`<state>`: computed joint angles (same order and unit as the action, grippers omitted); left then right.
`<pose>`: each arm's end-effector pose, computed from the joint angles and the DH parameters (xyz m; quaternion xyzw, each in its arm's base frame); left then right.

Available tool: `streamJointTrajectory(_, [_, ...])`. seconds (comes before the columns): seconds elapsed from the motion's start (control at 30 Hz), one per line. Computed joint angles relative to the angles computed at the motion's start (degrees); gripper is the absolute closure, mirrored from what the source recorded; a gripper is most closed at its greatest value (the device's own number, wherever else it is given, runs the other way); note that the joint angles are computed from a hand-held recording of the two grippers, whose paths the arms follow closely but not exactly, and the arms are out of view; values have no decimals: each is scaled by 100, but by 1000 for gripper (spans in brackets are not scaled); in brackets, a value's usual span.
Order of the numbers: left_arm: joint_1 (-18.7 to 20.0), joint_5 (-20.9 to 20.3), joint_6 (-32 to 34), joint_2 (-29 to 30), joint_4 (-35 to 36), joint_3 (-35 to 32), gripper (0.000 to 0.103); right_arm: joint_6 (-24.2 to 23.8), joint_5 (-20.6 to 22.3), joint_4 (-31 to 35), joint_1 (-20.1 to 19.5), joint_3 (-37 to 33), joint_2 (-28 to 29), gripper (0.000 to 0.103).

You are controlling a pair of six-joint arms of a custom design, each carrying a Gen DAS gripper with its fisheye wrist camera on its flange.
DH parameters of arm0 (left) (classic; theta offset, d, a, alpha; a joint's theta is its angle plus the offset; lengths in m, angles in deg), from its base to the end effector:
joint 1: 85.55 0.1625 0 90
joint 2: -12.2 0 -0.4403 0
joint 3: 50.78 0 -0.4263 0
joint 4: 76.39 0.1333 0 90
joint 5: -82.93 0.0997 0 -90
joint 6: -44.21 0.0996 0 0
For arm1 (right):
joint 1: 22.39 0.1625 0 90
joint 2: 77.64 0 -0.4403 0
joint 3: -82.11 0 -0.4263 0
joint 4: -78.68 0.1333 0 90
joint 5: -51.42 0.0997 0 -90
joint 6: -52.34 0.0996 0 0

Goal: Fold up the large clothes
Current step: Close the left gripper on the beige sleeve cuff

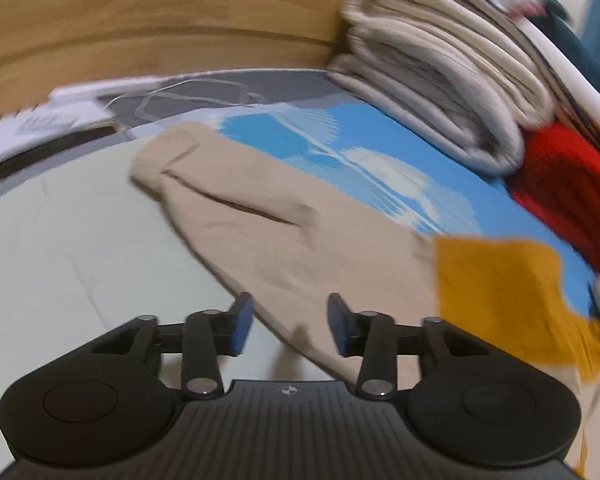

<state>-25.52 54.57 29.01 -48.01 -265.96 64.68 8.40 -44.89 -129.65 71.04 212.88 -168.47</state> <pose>-0.0914 -0.6008 0.2302 -0.0894 0.8136 -0.4813 0.3137 0.1483 -0.4294 0.4068 0.2790 -0.7226 0.5772 0.2585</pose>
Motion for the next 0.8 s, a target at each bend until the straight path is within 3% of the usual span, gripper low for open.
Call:
streamJointTrajectory(0.17, [454,-226,-582,-110,-177,-184,54,361,31,358,-195,-169,60,13])
streamJointTrajectory(0.3, [707,-423,-746,-115,-486,-314,54,404,-371,426,-279,-257,189,19])
streamJointTrajectory(0.4, [784,-492,-639,-37,-688,-442,57,573,-606,600,-333,-320,245,42])
streamJointTrajectory(0.43, [781,-464,-581,5,-705,-490,57,615,-668,699,-345,-344,256,57])
streamJointTrajectory(0.47, [778,-445,-489,51,-733,-542,64,669,-685,771,-371,-341,259,72])
streamJointTrajectory(0.5, [778,-467,-476,80,-638,-589,86,767,-698,927,-388,-361,237,81])
streamJointTrajectory(0.53, [781,-463,-537,76,-477,-622,95,853,-669,1089,-424,-375,200,94])
streamJointTrajectory(0.6, [725,-368,-551,87,-488,-646,103,997,-673,1342,-457,-402,153,96])
streamJointTrajectory(0.67, [573,-252,-299,114,-604,-737,103,1001,-763,1433,-435,-415,131,96])
streamJointTrajectory(0.8, [-93,105,167,75,-808,-886,103,1065,-1002,1693,-381,-466,27,96])
